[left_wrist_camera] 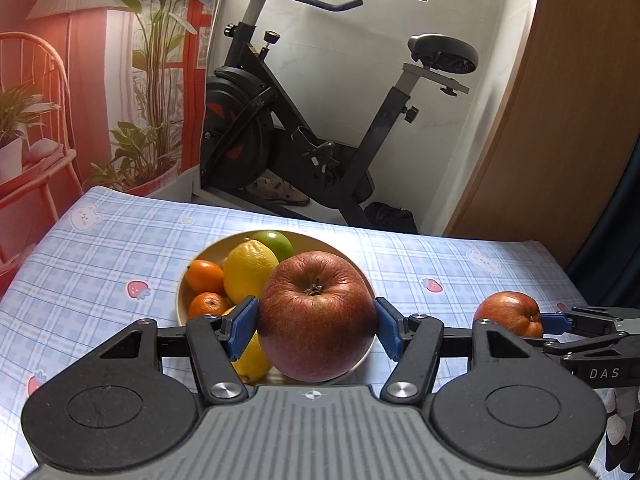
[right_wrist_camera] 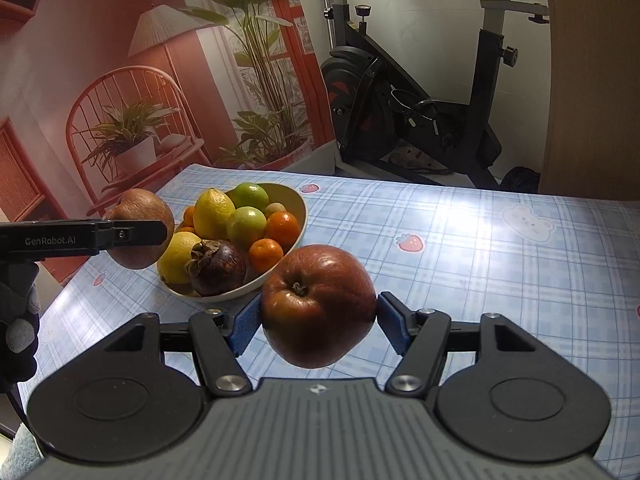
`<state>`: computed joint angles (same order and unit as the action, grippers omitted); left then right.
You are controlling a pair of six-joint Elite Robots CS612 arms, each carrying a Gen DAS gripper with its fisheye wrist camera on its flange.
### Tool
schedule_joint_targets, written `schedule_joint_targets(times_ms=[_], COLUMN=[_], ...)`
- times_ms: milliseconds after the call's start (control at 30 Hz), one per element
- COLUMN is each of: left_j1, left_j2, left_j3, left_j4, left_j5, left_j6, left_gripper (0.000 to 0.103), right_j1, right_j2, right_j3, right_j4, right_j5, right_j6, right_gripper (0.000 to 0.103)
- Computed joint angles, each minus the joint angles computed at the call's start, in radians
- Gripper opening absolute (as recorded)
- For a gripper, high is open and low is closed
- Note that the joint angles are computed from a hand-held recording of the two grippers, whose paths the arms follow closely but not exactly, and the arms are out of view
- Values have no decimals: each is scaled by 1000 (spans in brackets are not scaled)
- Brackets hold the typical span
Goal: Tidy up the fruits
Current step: 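Lift both held apples and carry them over the beige plate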
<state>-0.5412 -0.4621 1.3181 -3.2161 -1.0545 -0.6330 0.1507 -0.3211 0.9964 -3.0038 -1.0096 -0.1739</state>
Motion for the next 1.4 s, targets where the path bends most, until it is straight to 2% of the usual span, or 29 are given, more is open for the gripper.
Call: schedule_joint_targets(times_ms=[133, 333, 500, 700, 900, 1133, 1400], left_j1=[17, 48, 70, 87, 98, 103, 103], left_j2=[-16, -13, 3, 16, 26, 37, 51], left_j3=[18, 7, -16, -20, -23, -36, -66], left_j4=[-2, 33, 59, 46, 49, 48, 90], left_j5=[33, 29, -6, -74, -108, -125, -118], left_j6=[-27, -65, -55, -35, -27, -18, -11], left_gripper=[65, 65, 65, 65, 65, 65, 65], right_j1=[18, 52, 77, 95, 102, 90, 89], right_j2=[30, 96, 164, 234, 256, 258, 268], right_j3=[-77, -223, -364, -507, -550, -547, -559], right_j4=[13, 84, 169, 260, 292, 301, 318], right_j5=[10, 17, 27, 22, 0, -36, -41], right_j6=[-1, -39, -61, -97, -137, -95, -89], right_gripper=[66, 66, 66, 66, 66, 66, 66])
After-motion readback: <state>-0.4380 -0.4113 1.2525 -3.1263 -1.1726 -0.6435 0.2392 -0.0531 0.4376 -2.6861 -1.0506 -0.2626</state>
